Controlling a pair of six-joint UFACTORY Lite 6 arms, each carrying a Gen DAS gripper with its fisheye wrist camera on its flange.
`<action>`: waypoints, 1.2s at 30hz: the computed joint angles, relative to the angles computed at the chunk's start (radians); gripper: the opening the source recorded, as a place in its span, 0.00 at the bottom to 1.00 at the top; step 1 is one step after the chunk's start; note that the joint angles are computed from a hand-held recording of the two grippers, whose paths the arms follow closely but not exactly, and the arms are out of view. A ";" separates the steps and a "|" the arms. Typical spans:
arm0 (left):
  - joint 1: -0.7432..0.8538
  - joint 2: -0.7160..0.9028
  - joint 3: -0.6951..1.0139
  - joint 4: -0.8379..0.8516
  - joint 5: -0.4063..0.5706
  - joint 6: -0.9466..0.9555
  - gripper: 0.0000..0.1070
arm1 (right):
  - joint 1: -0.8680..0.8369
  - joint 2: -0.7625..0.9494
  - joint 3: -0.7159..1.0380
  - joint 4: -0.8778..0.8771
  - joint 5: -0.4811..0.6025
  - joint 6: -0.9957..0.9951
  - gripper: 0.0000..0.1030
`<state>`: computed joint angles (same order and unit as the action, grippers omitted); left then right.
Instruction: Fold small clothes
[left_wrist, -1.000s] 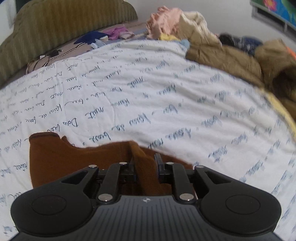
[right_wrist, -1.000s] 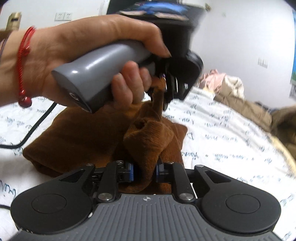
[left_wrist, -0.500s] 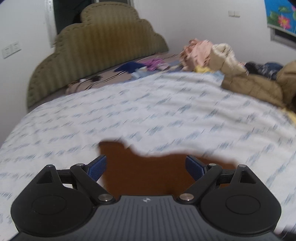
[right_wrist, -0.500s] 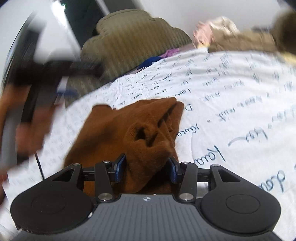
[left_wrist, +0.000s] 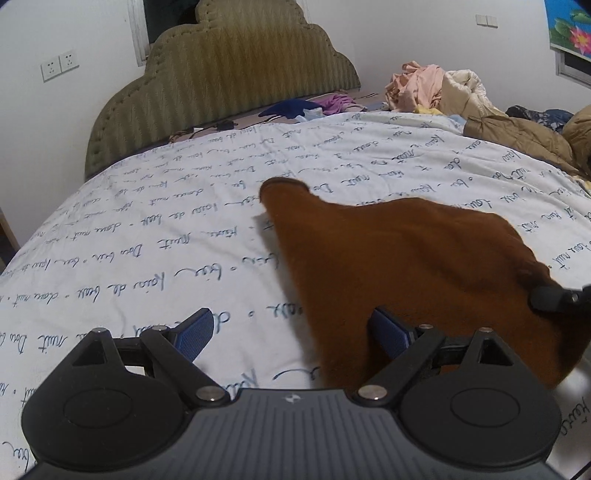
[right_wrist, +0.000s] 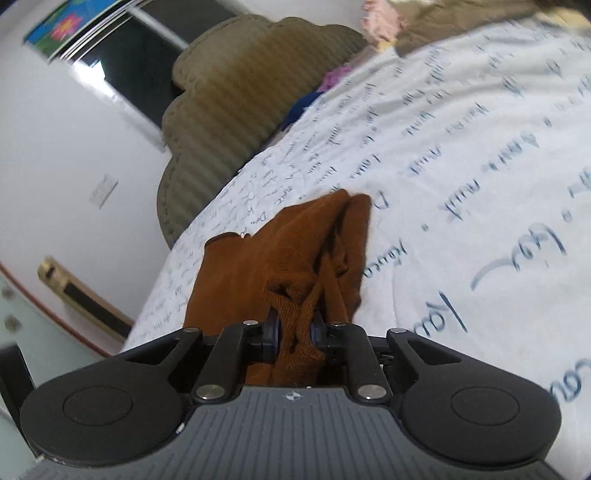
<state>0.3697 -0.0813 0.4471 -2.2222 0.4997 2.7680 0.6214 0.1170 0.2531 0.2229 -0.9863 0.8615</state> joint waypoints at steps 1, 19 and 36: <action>0.014 -0.002 0.001 0.032 0.004 -0.032 0.87 | -0.016 0.001 -0.014 -0.033 -0.013 0.015 0.18; 0.097 0.032 0.025 0.265 0.043 -0.265 0.87 | 0.046 -0.126 -0.117 0.095 0.040 -0.065 0.69; 0.234 0.489 0.393 0.883 0.473 -1.032 0.81 | -0.124 0.112 0.107 -0.309 0.001 0.093 0.80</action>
